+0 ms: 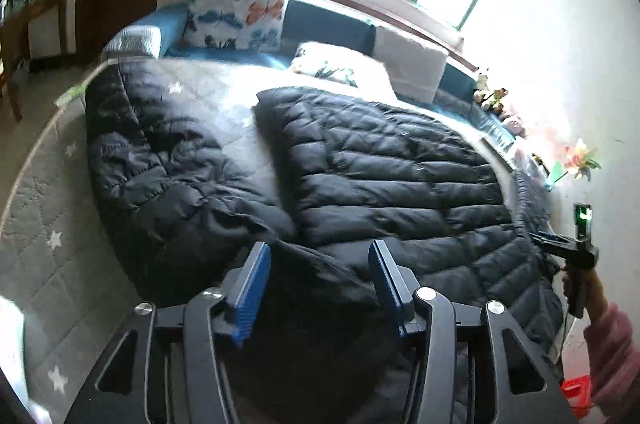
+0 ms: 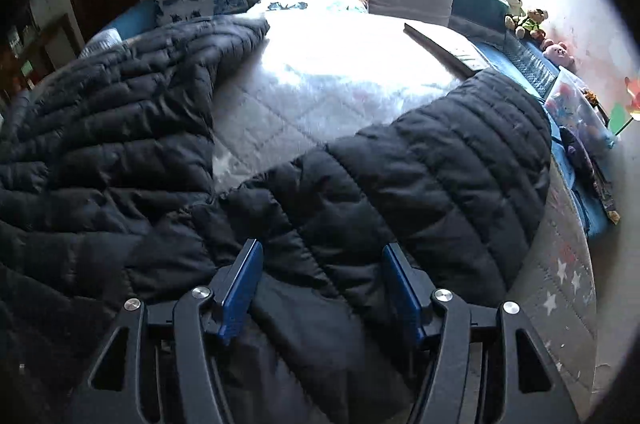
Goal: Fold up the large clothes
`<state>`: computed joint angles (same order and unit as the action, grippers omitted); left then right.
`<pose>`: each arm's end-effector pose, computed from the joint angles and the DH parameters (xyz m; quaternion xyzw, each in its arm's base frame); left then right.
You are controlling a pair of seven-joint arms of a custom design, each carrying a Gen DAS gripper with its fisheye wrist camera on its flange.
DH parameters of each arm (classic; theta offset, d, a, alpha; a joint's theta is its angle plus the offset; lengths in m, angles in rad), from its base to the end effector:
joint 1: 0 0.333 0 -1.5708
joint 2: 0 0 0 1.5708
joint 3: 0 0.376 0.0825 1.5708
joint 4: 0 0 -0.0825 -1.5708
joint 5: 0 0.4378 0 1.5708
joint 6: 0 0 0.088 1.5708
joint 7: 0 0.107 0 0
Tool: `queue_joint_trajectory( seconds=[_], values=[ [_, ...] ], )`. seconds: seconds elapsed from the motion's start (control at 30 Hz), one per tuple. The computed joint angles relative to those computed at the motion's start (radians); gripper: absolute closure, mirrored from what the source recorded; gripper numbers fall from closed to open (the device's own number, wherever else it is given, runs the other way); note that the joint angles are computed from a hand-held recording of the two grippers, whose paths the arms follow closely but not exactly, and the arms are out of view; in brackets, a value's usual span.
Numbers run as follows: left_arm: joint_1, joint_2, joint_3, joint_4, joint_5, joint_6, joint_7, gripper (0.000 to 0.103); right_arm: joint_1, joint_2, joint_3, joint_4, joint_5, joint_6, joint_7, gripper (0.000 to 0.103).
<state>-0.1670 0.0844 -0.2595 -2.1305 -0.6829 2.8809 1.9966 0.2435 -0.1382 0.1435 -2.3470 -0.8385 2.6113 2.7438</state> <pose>0.5997 -0.2289 0.4647 -0.5752 0.7324 -0.3561 0.0770 0.5021 0.2239 0.4514 -0.6225 0.7084 -0.2816 0.1773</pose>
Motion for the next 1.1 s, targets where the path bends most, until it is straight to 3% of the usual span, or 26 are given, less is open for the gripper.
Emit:
queue_joint_trajectory(
  seconds=[0.03,0.07,0.1,0.13,0.2,0.3,0.43,0.47,0.5,0.6,0.7,0.8,0.9,1.03,1.1],
  values=[
    [-0.029,0.028,0.042,0.007,0.135,0.004,-0.107,0.059,-0.006,0.0,-0.001,-0.003,-0.013,0.008,0.026,0.031],
    [-0.025,0.05,0.05,0.021,0.201,-0.027,-0.162,0.059,-0.006,-0.002,-0.002,-0.003,-0.007,0.009,0.033,0.03],
    [0.008,0.071,0.022,0.032,0.196,-0.053,-0.164,0.059,-0.006,-0.005,-0.006,-0.006,0.008,0.016,0.03,0.028],
    [0.012,0.098,0.03,0.046,0.192,-0.09,-0.181,0.058,-0.009,-0.007,-0.012,-0.013,0.017,0.033,0.028,0.025],
    [0.046,0.108,-0.004,0.044,0.125,-0.069,-0.133,0.057,-0.016,-0.008,-0.014,-0.019,0.031,0.048,0.034,0.02],
    [0.045,0.101,0.004,0.059,0.169,-0.102,-0.19,0.057,-0.024,-0.007,-0.015,-0.019,0.055,0.05,0.032,0.016],
    [0.067,0.051,-0.006,0.036,0.093,0.011,-0.122,0.057,-0.021,-0.007,0.003,-0.012,0.031,0.014,0.051,0.016],
    [0.059,0.049,0.017,0.04,0.154,0.036,-0.189,0.056,-0.02,-0.005,0.004,-0.012,0.024,0.012,0.059,0.015],
    [0.027,0.056,0.075,0.052,0.285,0.039,-0.326,0.056,-0.019,-0.002,0.004,-0.008,0.021,0.007,0.061,0.014],
    [-0.032,0.103,0.201,0.119,0.63,-0.026,-0.67,0.053,-0.015,0.004,0.008,-0.004,-0.013,-0.011,0.105,0.009],
    [-0.041,0.156,0.253,0.185,0.785,-0.1,-0.838,0.044,-0.013,0.0,0.006,-0.013,-0.042,-0.007,0.145,0.008],
    [0.052,0.226,0.185,0.264,0.697,-0.134,-0.8,0.042,-0.005,0.002,0.002,-0.008,-0.031,-0.021,0.135,0.008],
    [0.1,0.289,0.155,0.334,0.656,-0.137,-0.812,0.037,0.002,0.004,-0.002,0.0,-0.002,-0.039,0.11,0.008],
    [0.209,0.367,0.064,0.413,0.486,-0.149,-0.724,0.037,0.007,0.009,-0.002,0.01,0.01,-0.056,0.102,0.007],
    [0.261,0.4,0.013,0.435,0.391,-0.095,-0.664,0.037,0.009,0.013,-0.003,0.015,0.016,-0.063,0.099,0.007]
  ],
)
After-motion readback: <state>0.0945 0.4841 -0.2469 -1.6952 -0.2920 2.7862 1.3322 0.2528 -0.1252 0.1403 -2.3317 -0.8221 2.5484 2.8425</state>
